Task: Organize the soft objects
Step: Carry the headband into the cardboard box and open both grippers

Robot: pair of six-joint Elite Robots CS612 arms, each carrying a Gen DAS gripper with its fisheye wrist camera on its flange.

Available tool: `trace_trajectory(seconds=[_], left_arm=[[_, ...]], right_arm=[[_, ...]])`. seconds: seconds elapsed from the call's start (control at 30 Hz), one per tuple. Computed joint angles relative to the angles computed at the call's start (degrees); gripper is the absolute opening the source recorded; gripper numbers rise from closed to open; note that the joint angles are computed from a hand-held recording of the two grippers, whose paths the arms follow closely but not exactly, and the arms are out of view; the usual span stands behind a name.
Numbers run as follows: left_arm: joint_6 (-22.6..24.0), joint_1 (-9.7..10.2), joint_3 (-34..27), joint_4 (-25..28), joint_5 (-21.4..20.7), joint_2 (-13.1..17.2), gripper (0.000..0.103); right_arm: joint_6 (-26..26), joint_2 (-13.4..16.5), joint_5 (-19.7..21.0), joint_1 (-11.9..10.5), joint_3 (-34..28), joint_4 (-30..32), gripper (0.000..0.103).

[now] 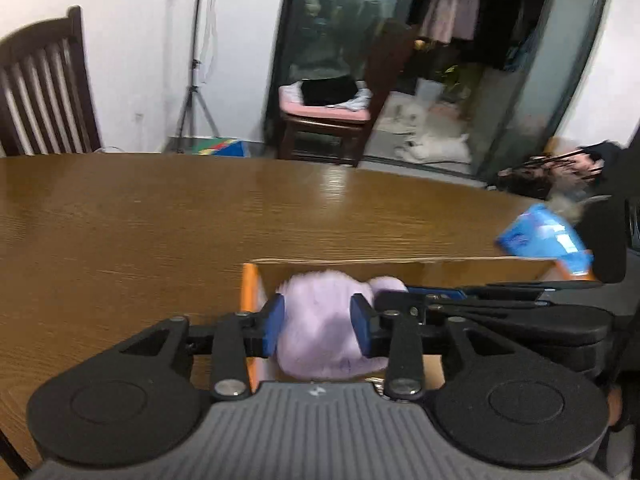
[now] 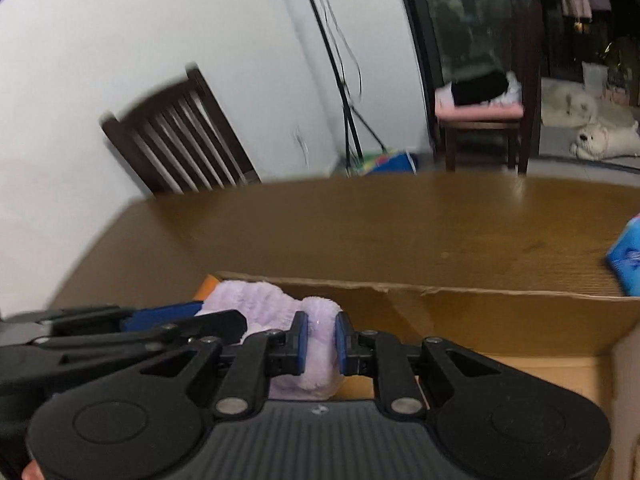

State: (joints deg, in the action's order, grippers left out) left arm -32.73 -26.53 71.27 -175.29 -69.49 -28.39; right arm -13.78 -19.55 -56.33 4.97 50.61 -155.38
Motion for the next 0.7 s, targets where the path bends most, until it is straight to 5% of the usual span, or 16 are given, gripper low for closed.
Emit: trace_trajectory(seconds=[0.1,0.23,0.47,0.7], left_arm=[[0.9,0.66,0.2,-2.5,-1.8,0.4,0.046],[3.4,0.23,1.5,-5.2,-0.4,-0.4,0.065],[6.3,-2.39,6.6,-11.5,5.2,-4.2,0.074],[9.5,-8.14,18.4,-22.4,14.2,-10.1,0.088]], right_arm=[[-0.9,1.6,-3.2,0.9,-2.8,4.1,0.02],[-0.2,1.8,0.1,0.2,-2.9,4.1,0.035],[-1.2,-4.7,2.9,-2.6,7.6,-6.2,0.044],[-3.0,-13.6,3.7,-7.2,23.9,-22.3,0.057]])
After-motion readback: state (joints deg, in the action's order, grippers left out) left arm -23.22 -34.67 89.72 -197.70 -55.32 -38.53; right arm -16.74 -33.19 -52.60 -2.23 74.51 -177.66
